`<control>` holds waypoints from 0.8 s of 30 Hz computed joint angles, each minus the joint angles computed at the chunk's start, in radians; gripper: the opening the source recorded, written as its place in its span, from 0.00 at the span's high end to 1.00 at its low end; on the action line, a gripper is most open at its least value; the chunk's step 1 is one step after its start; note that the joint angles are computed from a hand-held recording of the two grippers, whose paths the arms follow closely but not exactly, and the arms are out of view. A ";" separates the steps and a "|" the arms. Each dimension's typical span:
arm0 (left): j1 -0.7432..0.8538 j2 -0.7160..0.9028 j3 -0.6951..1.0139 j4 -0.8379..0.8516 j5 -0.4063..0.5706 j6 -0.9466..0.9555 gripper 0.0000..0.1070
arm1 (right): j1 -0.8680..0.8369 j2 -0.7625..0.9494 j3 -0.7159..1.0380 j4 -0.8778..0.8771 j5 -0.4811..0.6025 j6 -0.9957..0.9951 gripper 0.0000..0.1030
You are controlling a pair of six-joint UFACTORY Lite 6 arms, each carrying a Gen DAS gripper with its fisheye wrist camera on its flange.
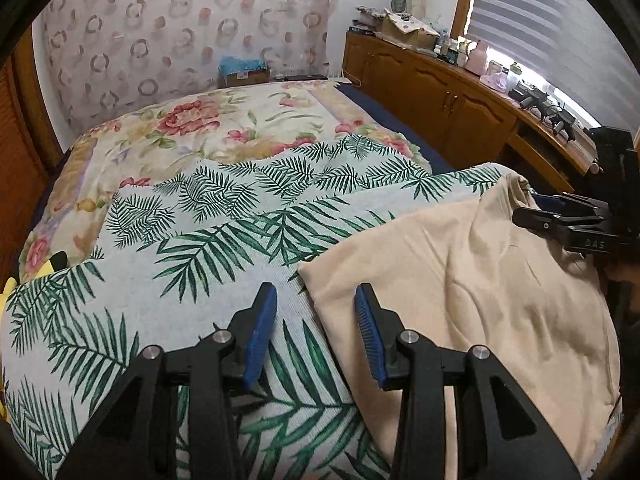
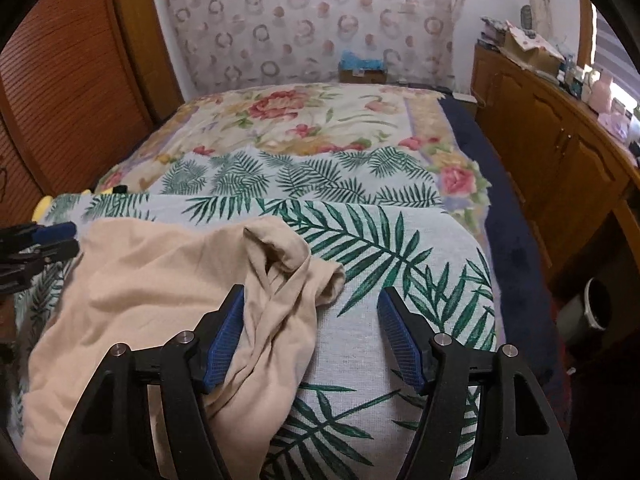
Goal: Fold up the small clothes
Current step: 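Grasp the folded peach shirt edge with the right gripper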
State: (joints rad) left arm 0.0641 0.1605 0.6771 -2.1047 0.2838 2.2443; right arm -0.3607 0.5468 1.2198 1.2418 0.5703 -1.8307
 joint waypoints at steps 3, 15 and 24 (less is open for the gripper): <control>0.003 0.028 0.021 0.019 0.005 -0.016 0.63 | 0.008 0.018 0.023 -0.023 0.022 0.026 0.33; -0.007 0.070 0.049 -0.014 0.009 0.022 0.63 | 0.048 -0.020 -0.056 0.075 -0.065 -0.124 0.33; 0.014 0.074 0.032 -0.044 0.057 0.072 0.62 | 0.059 -0.018 -0.069 0.091 -0.061 -0.163 0.41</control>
